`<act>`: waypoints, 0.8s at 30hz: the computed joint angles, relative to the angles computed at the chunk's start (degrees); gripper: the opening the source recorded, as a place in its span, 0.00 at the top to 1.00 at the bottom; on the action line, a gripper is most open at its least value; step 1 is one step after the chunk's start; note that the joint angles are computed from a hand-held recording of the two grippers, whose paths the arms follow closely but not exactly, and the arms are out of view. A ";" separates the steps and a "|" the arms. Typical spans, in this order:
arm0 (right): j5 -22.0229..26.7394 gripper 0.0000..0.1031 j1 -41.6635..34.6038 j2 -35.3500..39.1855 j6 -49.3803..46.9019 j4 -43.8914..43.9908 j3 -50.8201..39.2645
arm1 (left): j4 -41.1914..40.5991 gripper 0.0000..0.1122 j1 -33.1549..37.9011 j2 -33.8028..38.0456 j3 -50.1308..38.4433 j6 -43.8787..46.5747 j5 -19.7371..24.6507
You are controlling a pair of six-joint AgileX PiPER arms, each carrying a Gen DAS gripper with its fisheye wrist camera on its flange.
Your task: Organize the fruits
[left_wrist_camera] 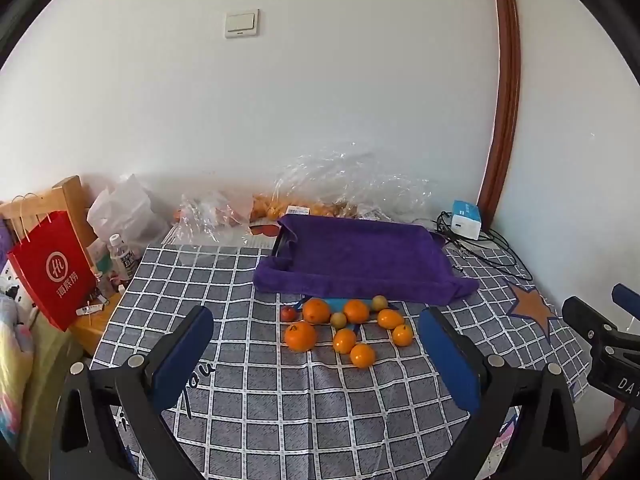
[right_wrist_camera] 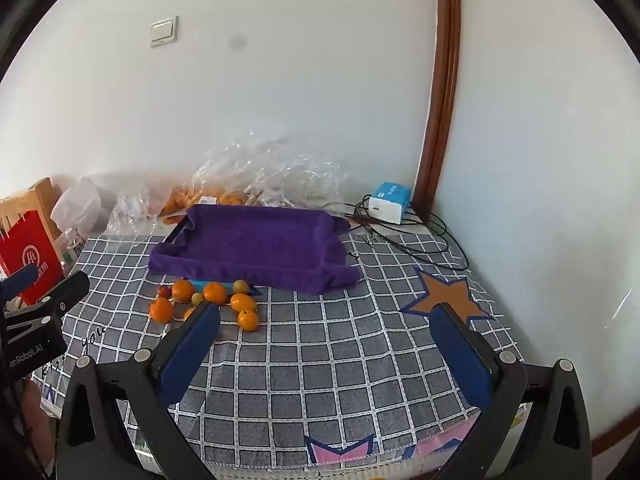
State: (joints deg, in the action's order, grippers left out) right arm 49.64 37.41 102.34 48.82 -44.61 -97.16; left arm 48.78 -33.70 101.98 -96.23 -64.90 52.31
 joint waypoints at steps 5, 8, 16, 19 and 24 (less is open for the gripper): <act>0.15 0.00 -0.41 0.31 0.39 -0.09 0.16 | 0.54 0.08 -0.50 0.31 0.21 -0.41 0.37; -0.08 0.00 -0.41 0.16 0.69 -0.20 0.58 | 0.78 0.08 -0.55 0.26 0.33 -0.36 0.44; -0.12 0.00 -0.41 -0.03 1.10 -0.28 0.61 | 0.74 0.08 -0.58 0.38 0.07 -0.46 0.48; 0.61 0.00 0.07 0.20 1.36 -0.71 0.04 | 0.62 0.08 -0.66 0.68 -0.33 -0.03 0.58; 0.99 0.00 0.42 0.37 1.44 -1.13 -0.14 | 0.40 0.08 -0.86 1.08 -1.12 0.41 0.91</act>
